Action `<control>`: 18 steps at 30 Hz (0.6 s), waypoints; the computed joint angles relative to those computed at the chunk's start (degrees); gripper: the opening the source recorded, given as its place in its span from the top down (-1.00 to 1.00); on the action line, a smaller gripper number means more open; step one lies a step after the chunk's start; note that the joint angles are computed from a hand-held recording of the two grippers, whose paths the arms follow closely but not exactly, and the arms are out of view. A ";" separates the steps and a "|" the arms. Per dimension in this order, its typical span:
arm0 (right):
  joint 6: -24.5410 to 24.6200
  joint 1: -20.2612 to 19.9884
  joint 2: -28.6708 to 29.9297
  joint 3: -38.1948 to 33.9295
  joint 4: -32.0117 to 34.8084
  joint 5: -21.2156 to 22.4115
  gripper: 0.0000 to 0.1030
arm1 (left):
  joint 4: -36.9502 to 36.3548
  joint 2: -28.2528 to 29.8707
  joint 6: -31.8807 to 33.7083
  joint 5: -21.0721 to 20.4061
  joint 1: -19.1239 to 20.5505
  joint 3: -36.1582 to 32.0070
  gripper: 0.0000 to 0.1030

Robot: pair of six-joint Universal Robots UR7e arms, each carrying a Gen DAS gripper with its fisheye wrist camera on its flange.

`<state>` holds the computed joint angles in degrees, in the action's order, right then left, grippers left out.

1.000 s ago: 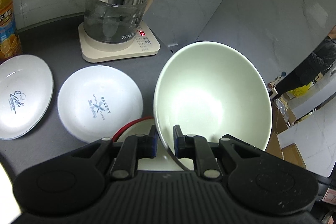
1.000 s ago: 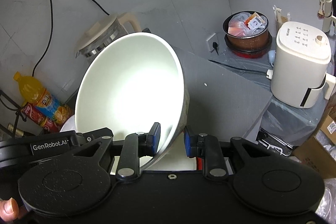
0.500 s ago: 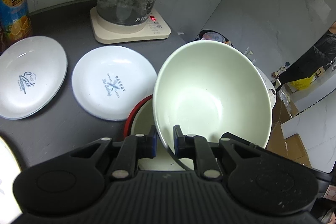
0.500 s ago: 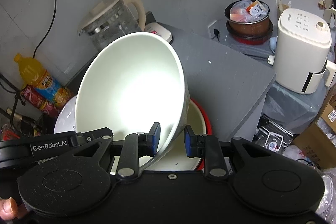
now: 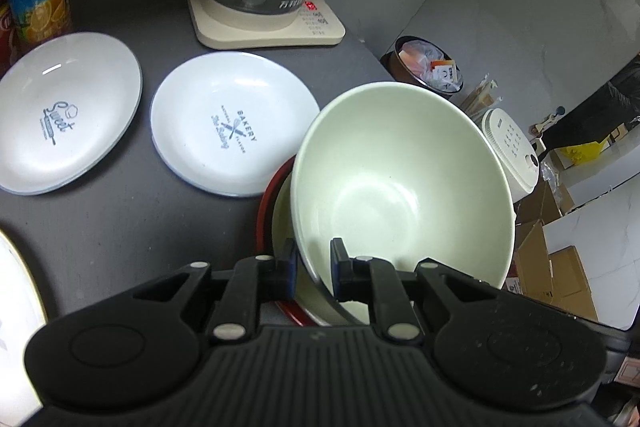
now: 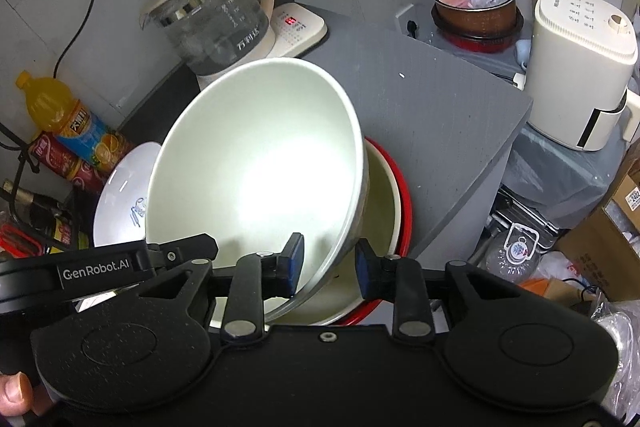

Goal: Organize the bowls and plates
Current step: 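Carry the smaller pale green bowl with both tools and lower it onto the stacked bowls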

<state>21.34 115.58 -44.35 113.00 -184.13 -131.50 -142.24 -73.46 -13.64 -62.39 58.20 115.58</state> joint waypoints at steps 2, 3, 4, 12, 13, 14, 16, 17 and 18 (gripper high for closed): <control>0.37 0.00 0.08 -0.24 0.95 0.06 0.38 | 0.60 0.17 -0.64 -0.04 0.19 -0.14 0.73; 0.58 -0.03 0.00 -0.26 1.49 0.17 0.37 | 0.81 0.22 -0.76 0.00 0.30 -0.17 0.73; 0.68 -0.04 -0.02 -0.32 1.92 0.22 0.36 | 0.99 0.23 -0.83 0.01 0.35 -0.18 0.73; 0.39 -0.27 -0.40 -0.45 3.21 0.66 0.21 | 1.57 0.17 -1.60 -0.03 0.98 -0.53 0.72; 0.16 -0.25 -0.42 -0.49 3.21 0.52 0.21 | 1.36 0.08 -1.60 -0.15 1.04 -0.50 0.72; 0.15 -0.30 -0.49 -0.43 3.08 0.58 0.20 | 1.13 -0.02 -1.53 -0.02 0.94 -0.45 0.72; 0.19 -0.36 -0.57 -0.40 2.84 0.67 0.19 | 0.90 -0.17 -1.29 0.20 0.77 -0.46 0.70; 0.22 -0.29 -0.57 -0.43 2.74 0.46 0.19 | 0.83 -0.24 -1.27 0.06 0.75 -0.52 0.66; 0.12 -0.18 -0.55 -0.49 2.66 0.19 0.18 | 0.94 -0.26 -1.26 -0.05 0.76 -0.76 0.66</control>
